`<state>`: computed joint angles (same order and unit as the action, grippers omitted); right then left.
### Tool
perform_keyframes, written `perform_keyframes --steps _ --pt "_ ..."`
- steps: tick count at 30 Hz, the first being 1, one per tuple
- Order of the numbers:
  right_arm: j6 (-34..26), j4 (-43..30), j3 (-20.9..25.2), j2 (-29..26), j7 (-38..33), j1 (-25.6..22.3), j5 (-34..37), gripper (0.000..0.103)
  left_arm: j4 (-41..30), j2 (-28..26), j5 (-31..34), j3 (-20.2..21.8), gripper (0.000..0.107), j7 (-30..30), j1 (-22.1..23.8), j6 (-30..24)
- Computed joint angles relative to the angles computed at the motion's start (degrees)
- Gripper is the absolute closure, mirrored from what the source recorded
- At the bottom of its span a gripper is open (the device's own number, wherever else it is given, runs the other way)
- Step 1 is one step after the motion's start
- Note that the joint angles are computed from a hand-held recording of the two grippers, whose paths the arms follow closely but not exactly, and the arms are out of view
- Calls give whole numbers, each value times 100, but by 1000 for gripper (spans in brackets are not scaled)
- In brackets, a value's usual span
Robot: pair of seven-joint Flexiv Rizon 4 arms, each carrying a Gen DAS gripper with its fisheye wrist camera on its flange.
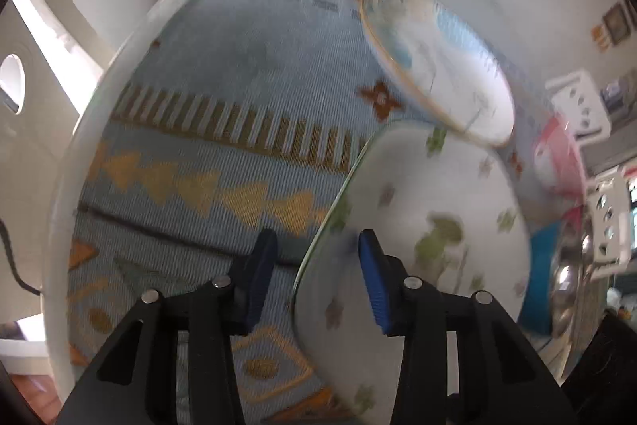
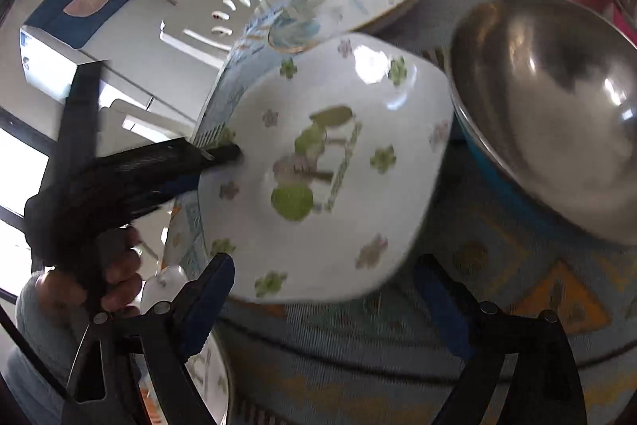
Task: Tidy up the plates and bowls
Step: 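Grasp the hexagonal plate rim with the left gripper and lift it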
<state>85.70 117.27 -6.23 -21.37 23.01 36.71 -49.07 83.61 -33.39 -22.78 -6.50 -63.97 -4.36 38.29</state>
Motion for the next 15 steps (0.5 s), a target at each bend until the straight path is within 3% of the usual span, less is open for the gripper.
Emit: perform_keyframes --steps 2,4,6,9,11,13,15 --pt "-35 11 -319 5 337 185 -362 11 -136 -77 -92 -82 80 135 88 -322" --pt "-248 -107 -321 -38 521 173 -538 13 -14 -27 -194 -132 81 383 139 -244" --pt "-580 -243 -243 -73 689 121 -719 28 70 17 -229 -150 82 638 159 -195" --pt "-1434 -519 248 -117 431 -58 -237 47 259 171 -270 -140 87 1021 197 -10" --pt "-1620 -498 532 -38 363 -257 23 71 395 281 -420 -121 91 1372 198 286" --pt "-1629 -455 637 18 408 -356 81 82 279 231 -418 -194 92 1511 249 297" --pt "-1903 -517 595 85 614 -296 -199 83 171 216 -433 -202 92 1685 282 148"
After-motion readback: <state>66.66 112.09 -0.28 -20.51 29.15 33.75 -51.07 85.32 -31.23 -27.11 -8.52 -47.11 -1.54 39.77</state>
